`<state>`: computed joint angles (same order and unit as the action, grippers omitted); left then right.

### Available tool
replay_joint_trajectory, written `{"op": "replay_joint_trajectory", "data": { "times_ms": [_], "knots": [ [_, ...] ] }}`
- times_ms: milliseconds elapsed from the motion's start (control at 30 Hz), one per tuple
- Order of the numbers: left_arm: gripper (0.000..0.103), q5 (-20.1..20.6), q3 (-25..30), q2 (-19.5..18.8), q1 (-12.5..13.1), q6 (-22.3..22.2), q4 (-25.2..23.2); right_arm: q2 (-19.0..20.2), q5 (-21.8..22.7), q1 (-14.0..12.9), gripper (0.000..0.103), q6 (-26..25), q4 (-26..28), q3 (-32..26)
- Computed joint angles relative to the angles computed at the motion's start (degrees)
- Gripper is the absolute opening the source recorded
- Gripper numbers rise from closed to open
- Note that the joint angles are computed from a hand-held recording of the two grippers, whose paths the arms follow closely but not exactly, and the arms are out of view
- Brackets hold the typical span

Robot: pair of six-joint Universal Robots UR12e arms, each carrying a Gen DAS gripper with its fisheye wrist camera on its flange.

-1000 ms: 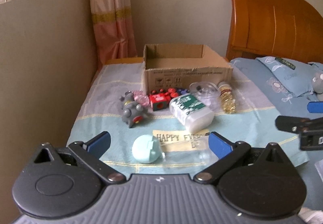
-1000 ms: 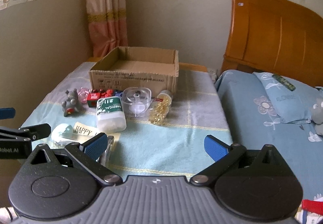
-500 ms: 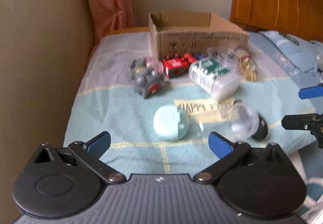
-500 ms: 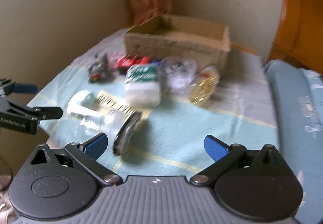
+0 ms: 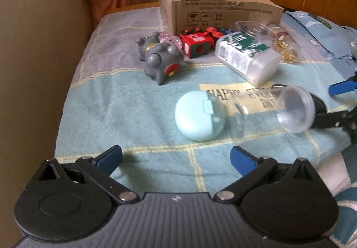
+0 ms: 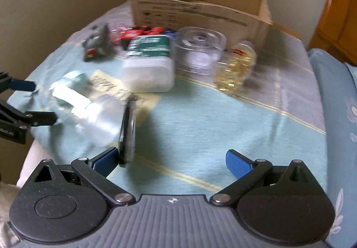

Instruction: Organize rigid objects

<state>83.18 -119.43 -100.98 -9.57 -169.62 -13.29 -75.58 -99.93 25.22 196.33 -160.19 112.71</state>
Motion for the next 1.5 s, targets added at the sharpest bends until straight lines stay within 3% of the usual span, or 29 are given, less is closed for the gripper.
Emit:
{"op": "replay_joint_trajectory", "data": {
  "times_ms": [167, 400, 533, 833, 967, 1067, 1167, 1500],
  "knots": [
    [0.102, -0.73, 1.27, -1.38, 0.34, 0.25, 0.37, -0.01, -1.66, -0.89, 0.103, 2.39, 0.48, 0.09],
    [0.102, -1.24, 2.54, -2.91, 0.08, 1.68, 1.54, 1.06, 3.09, -1.10, 0.103, -0.43, -0.53, -0.61],
    [0.102, -2.29, 3.13, -3.46, 0.32, 1.56, 1.46, 2.62, -1.02, 0.23, 0.103, -3.51, -0.86, -1.83],
    [0.102, -2.81, 3.21, -4.03, 0.53, 2.40, 2.94, 2.06, -6.13, -1.68, 0.103, -0.55, -1.17, -0.75],
    [0.091, -3.69, 2.94, -4.14, 0.53, 3.60, 4.37, 1.51, -3.78, -3.29, 0.103, 1.59, -5.06, 1.45],
    [0.080, -4.75, 2.75, -4.10, 0.50, 5.07, 5.27, 1.81, -4.88, -2.99, 0.103, 1.61, -6.78, 1.85],
    [0.080, -4.71, 2.56, -4.50, 0.29, 5.91, 7.10, 1.70, -5.71, -2.29, 0.103, 3.76, -4.03, 0.90],
    [0.076, -6.05, 3.11, -4.78, 0.52, 6.52, 6.42, 4.86, -4.23, -0.20, 0.103, 1.77, -4.81, -2.91]
  ]
}}
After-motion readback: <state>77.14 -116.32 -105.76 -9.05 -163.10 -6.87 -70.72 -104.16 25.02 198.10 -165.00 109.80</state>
